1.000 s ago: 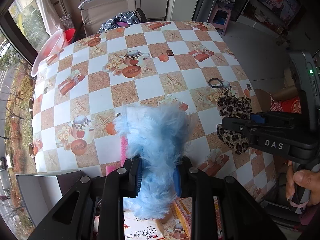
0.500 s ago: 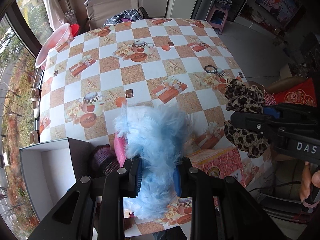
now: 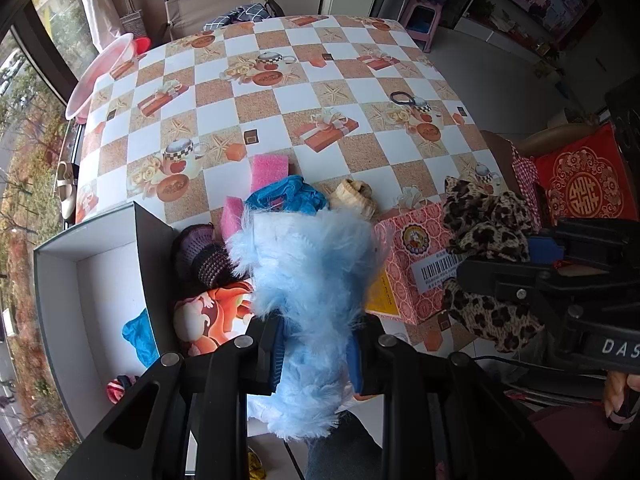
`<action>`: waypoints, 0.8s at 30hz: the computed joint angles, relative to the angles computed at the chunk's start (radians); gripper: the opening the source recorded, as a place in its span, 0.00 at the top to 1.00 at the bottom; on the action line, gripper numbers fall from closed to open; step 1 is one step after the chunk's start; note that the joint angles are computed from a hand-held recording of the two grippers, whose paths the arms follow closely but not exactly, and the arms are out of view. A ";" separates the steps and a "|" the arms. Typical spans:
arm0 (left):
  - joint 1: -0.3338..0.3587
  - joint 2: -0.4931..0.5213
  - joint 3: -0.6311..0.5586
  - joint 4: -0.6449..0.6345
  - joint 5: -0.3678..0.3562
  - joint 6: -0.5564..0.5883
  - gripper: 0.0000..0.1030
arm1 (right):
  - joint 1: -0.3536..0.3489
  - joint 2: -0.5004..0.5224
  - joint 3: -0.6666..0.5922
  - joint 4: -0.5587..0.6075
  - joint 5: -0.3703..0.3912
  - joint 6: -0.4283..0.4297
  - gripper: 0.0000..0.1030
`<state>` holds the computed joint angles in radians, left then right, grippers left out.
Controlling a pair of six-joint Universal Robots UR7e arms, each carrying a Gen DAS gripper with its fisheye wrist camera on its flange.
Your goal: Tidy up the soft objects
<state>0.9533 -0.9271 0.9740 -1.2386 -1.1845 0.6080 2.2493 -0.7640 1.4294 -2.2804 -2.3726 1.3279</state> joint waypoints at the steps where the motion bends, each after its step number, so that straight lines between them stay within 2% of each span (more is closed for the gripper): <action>1: 0.001 -0.003 0.001 0.002 0.000 0.004 0.73 | 0.000 0.007 -0.006 -0.007 0.007 -0.007 0.69; 11: 0.014 0.005 -0.035 -0.004 -0.005 -0.003 0.73 | -0.011 0.072 -0.115 0.021 0.051 -0.140 0.69; 24: 0.027 0.007 -0.060 -0.018 -0.006 -0.017 0.73 | -0.017 0.094 -0.148 0.018 0.064 -0.175 0.69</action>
